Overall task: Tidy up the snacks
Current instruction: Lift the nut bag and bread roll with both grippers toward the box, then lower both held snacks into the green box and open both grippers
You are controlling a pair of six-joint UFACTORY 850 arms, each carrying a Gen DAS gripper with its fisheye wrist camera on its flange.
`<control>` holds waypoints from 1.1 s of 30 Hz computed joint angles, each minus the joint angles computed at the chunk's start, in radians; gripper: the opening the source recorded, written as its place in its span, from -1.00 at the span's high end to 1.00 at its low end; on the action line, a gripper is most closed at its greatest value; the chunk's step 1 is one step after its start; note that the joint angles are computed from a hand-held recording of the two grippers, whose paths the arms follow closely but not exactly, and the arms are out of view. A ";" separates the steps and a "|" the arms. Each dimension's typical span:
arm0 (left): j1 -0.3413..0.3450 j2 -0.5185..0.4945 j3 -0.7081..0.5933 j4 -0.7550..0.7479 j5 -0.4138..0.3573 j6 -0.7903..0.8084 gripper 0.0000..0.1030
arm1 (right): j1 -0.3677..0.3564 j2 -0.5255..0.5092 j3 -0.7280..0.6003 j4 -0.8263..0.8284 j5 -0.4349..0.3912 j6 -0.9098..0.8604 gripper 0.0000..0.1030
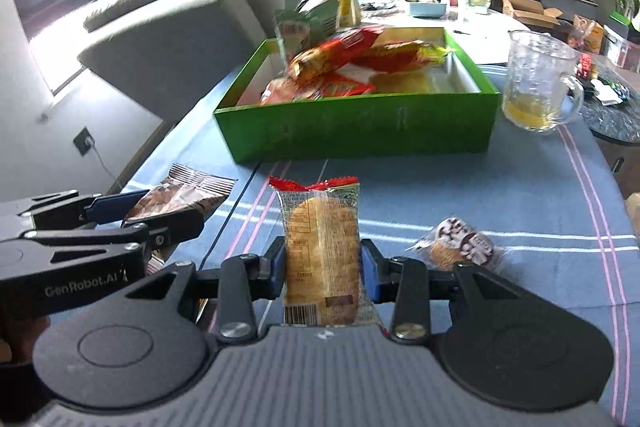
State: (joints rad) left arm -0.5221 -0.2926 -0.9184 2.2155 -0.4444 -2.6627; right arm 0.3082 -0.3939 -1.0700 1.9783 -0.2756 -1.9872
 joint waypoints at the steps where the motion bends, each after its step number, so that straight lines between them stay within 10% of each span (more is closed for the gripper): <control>1: -0.002 -0.004 -0.007 0.007 0.000 -0.002 0.00 | -0.004 0.000 -0.003 0.004 0.000 0.001 -0.64; 29: 0.013 -0.133 -0.201 0.007 0.057 0.075 0.00 | -0.050 -0.157 -0.288 0.108 0.030 -0.013 -0.64; 33: 0.026 -0.144 -0.212 0.004 0.066 0.078 0.00 | -0.064 -0.248 -0.412 -0.060 0.030 0.252 -0.64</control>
State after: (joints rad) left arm -0.4960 -0.4362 -1.1302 2.2197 -0.3788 -2.5851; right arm 0.2444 -0.6414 -1.4823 1.9179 -0.2457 -1.7353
